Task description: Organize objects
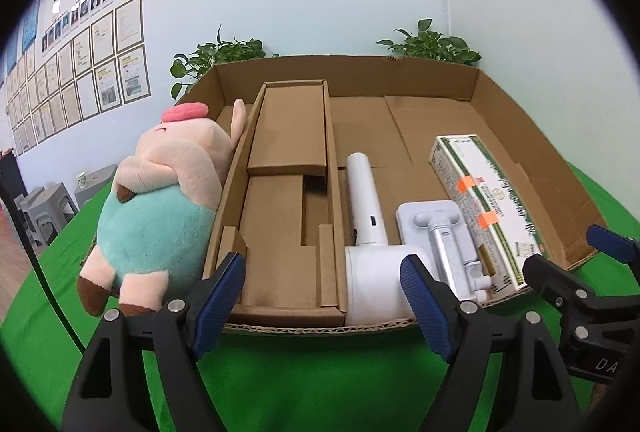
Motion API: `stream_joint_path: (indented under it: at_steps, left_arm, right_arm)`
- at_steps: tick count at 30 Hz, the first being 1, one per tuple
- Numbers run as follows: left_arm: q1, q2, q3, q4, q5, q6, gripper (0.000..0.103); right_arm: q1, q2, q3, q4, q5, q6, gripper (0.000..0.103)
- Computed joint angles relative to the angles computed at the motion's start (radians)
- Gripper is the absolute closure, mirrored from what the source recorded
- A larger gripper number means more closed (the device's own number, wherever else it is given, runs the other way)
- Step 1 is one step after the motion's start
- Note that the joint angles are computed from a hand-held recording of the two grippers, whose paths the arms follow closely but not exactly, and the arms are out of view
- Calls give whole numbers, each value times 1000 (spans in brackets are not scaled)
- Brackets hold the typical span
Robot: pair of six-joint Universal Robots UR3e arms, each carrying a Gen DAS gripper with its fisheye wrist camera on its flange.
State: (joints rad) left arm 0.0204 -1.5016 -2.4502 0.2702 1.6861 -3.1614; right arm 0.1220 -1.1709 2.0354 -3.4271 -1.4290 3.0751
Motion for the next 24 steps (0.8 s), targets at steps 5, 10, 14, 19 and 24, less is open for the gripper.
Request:
stream_joint_path:
  at_steps: [5, 10, 14, 19, 24]
  left_arm:
    - [4, -27, 33, -38, 8, -16, 18]
    - [-1, -32, 49, -63, 10, -11, 9]
    - [-12, -30, 57, -87, 16, -8, 3]
    - [-12, -24, 55, -91, 18, -9, 2]
    - [-17, -19, 55, -98, 25, -14, 1]
  right_arm:
    - [33, 52, -27, -19, -49, -13, 0]
    - [37, 33, -12, -8, -54, -9, 0]
    - [40, 25, -5, 3, -58, -9, 0]
    - [29, 32, -16, 10, -45, -13, 0]
    - [31, 36, -20, 10, -47, -11, 0]
